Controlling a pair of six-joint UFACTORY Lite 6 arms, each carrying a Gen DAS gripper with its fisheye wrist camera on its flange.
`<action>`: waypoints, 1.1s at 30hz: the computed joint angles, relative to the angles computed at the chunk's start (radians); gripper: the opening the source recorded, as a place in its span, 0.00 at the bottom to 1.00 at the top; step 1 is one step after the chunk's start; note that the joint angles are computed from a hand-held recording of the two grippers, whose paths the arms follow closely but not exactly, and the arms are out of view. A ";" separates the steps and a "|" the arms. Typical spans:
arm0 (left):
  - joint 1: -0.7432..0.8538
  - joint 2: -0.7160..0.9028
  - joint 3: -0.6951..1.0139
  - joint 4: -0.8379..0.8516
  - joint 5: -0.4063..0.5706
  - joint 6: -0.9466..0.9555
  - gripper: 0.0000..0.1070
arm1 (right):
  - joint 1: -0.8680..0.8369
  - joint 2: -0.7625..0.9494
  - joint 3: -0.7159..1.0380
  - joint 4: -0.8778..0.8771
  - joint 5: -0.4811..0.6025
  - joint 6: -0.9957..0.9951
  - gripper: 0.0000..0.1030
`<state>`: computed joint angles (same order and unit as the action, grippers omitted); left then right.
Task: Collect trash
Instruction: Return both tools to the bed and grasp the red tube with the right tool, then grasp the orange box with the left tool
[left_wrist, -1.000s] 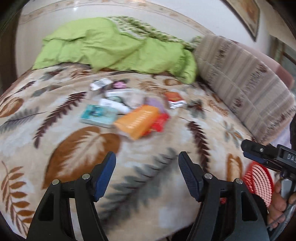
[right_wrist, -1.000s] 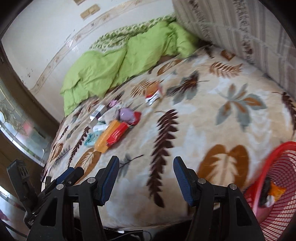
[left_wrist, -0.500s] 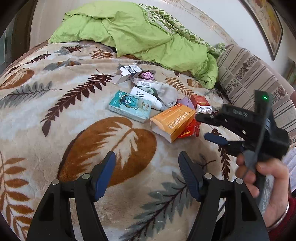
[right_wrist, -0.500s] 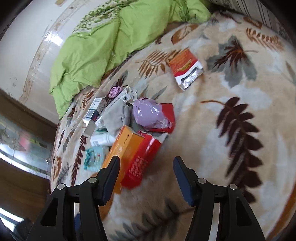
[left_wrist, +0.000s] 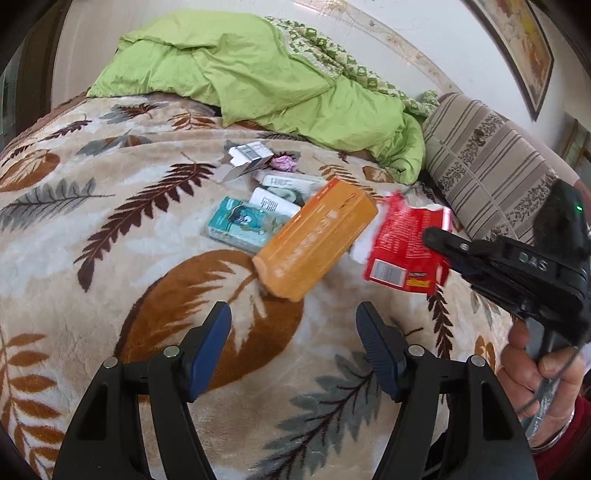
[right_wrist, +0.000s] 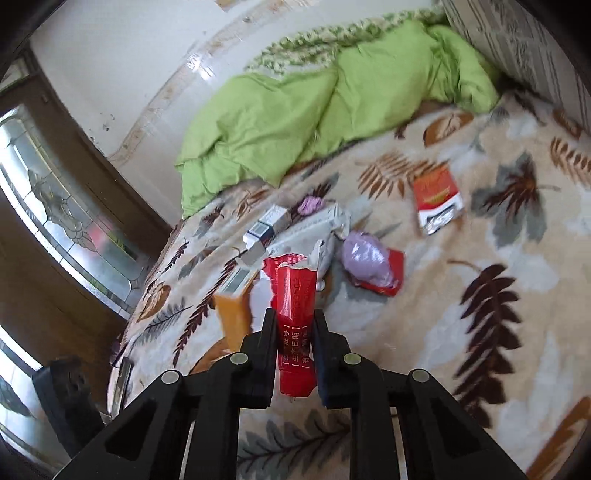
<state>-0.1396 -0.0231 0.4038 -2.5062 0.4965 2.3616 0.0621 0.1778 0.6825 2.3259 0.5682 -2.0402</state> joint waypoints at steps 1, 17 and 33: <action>-0.016 -0.004 0.001 -0.041 -0.005 0.034 0.68 | 0.002 -0.068 -0.055 0.067 -0.033 -0.087 0.17; -0.061 0.376 0.405 0.066 -0.017 -0.071 0.71 | -0.171 -0.163 -0.210 0.065 0.007 -0.073 0.17; -0.183 0.286 0.319 0.529 -0.054 -0.282 0.71 | -0.239 -0.122 -0.189 0.005 0.014 0.017 0.17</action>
<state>-0.3226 0.2629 0.7224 -1.9772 0.4423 2.0795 -0.1773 0.0557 0.4936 2.3311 0.5823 -2.0231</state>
